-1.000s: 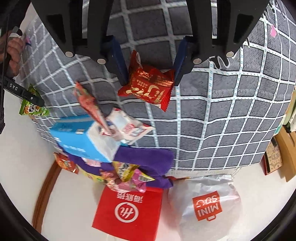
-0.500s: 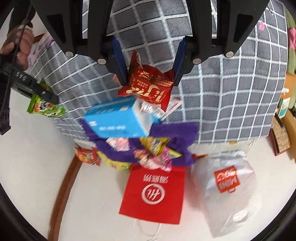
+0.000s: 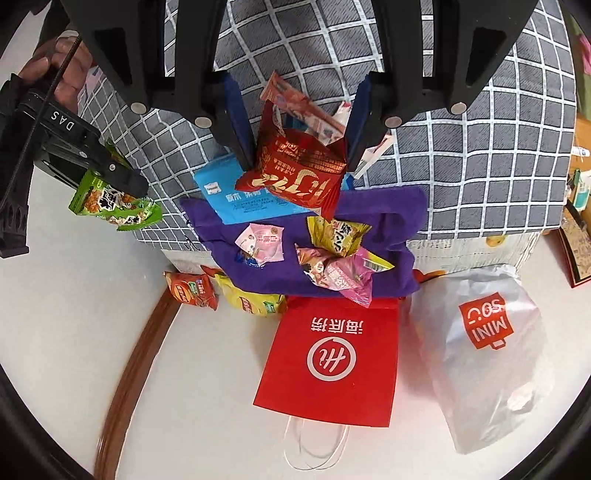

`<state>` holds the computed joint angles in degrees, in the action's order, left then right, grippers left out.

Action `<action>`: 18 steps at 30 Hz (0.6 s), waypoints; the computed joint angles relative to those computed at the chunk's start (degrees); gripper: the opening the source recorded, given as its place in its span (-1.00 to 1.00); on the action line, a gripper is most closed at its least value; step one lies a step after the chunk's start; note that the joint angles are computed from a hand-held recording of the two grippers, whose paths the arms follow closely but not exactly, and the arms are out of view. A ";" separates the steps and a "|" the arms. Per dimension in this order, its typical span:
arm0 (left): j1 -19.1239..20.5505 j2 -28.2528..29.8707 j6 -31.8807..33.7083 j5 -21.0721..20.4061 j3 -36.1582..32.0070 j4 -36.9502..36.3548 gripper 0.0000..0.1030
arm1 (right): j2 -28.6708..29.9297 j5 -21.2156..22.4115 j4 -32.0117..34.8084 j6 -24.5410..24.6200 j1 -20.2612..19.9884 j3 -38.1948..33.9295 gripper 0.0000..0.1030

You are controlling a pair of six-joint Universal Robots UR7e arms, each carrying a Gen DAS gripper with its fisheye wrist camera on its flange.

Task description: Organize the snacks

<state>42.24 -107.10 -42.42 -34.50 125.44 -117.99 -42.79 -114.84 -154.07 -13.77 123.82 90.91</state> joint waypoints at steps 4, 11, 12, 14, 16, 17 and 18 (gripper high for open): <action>1.10 1.41 2.01 -1.00 -1.12 -1.90 -0.12 | 1.05 -0.57 0.68 0.30 -0.09 -1.85 -0.14; 2.00 3.00 4.29 -1.38 -2.59 -3.65 -0.12 | 2.41 -1.40 1.97 1.01 -0.48 -4.42 -0.14; 2.16 3.29 4.73 -1.48 -2.84 -4.11 -0.12 | 2.60 -1.45 2.23 1.20 -0.55 -4.75 -0.14; 2.47 3.85 5.57 -1.65 -3.33 -4.87 -0.12 | 2.96 -1.57 2.66 1.47 -0.67 -5.27 -0.14; 2.73 4.29 6.24 -1.83 -3.72 -5.47 -0.12 | 3.36 -1.67 3.17 1.62 -0.73 -5.81 -0.14; 2.88 4.52 6.56 -1.93 -3.87 -5.82 -0.12 | 3.56 -1.69 3.48 1.61 -0.78 -6.12 -0.14; 3.07 4.76 6.92 -2.07 -4.05 -6.21 -0.12 | 3.76 -1.71 3.64 1.59 -0.74 -6.41 -0.14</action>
